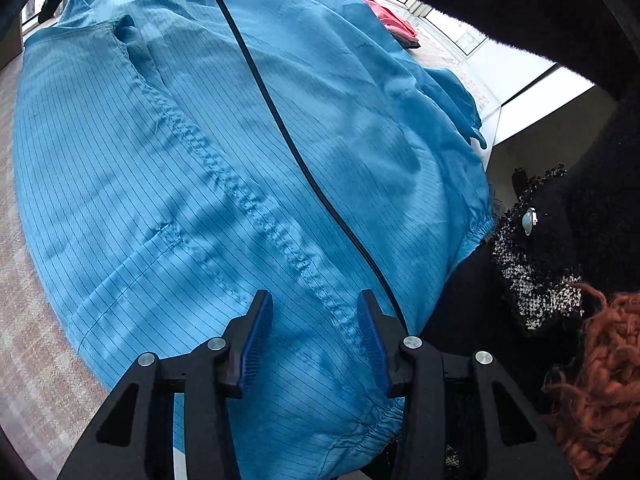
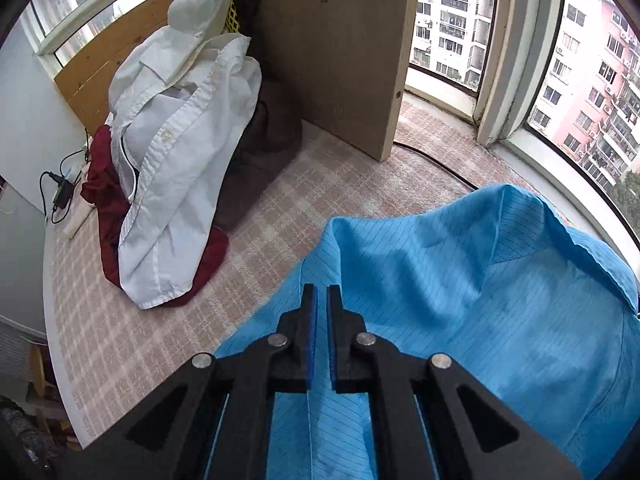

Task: Fold clothes

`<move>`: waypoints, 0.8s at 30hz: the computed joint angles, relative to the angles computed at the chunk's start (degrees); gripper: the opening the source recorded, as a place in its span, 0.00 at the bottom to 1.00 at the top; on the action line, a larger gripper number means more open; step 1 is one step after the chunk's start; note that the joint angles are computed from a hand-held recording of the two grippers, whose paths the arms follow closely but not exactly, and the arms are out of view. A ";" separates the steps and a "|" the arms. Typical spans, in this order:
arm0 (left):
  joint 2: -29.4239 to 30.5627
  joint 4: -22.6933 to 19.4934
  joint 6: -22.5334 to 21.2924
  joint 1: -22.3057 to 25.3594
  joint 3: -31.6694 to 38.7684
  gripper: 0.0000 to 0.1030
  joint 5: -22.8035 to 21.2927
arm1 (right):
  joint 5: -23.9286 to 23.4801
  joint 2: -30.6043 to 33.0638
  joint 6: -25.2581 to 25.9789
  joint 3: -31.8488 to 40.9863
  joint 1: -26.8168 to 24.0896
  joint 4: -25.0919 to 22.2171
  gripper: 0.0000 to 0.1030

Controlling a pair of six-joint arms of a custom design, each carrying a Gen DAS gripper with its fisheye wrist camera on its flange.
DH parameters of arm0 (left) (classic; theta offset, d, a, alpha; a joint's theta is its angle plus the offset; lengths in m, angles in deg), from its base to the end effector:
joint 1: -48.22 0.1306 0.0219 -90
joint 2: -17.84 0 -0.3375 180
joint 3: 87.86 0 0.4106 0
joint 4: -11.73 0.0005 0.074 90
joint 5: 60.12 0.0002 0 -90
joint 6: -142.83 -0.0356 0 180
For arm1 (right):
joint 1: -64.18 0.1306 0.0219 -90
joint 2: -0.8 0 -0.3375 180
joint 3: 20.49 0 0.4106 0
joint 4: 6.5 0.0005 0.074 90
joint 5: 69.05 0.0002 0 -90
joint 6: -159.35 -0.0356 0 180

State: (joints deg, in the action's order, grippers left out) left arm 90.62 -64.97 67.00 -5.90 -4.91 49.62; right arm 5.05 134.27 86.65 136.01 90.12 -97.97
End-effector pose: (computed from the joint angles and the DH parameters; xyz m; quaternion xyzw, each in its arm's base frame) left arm 0.2060 -0.3061 0.4268 0.3623 0.8947 -0.2514 0.0716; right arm 0.5999 0.3021 0.4354 -0.3825 0.8949 0.1494 0.1745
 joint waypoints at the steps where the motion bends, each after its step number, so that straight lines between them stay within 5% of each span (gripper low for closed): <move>1: 0.17 -0.48 -0.20 0.00 -0.04 0.40 -0.08 | 2.96 0.97 0.13 0.29 0.75 -0.43 0.05; 4: 0.11 -1.09 -0.96 -1.46 -0.74 0.40 -0.70 | 10.97 2.19 -0.52 -1.84 2.79 0.78 0.05; 8: -0.22 -1.89 -1.27 -3.58 -0.84 0.40 -2.09 | 4.64 1.11 -7.71 -2.59 0.43 2.04 0.07; 14: -4.99 -3.21 -0.88 -4.41 -1.34 0.40 -2.23 | -8.30 -23.13 -11.00 -23.10 -8.49 10.77 0.08; 16: -7.87 -3.53 -0.41 -4.44 -1.96 0.40 -3.12 | -9.77 -33.78 -12.07 -30.20 -12.01 12.26 0.16; 18: -10.46 -3.59 0.30 -4.85 -2.65 0.40 -4.41 | -9.02 -44.75 -12.79 -37.87 -15.63 13.09 0.35; 24: -16.25 -3.52 2.86 -8.48 -3.77 0.40 -7.99 | -3.87 -70.12 -9.36 -52.01 -31.45 2.20 0.43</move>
State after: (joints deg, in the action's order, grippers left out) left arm 74.37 -68.49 69.86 -14.38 -8.68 41.62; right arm 1.18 64.15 77.29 84.00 58.66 -95.78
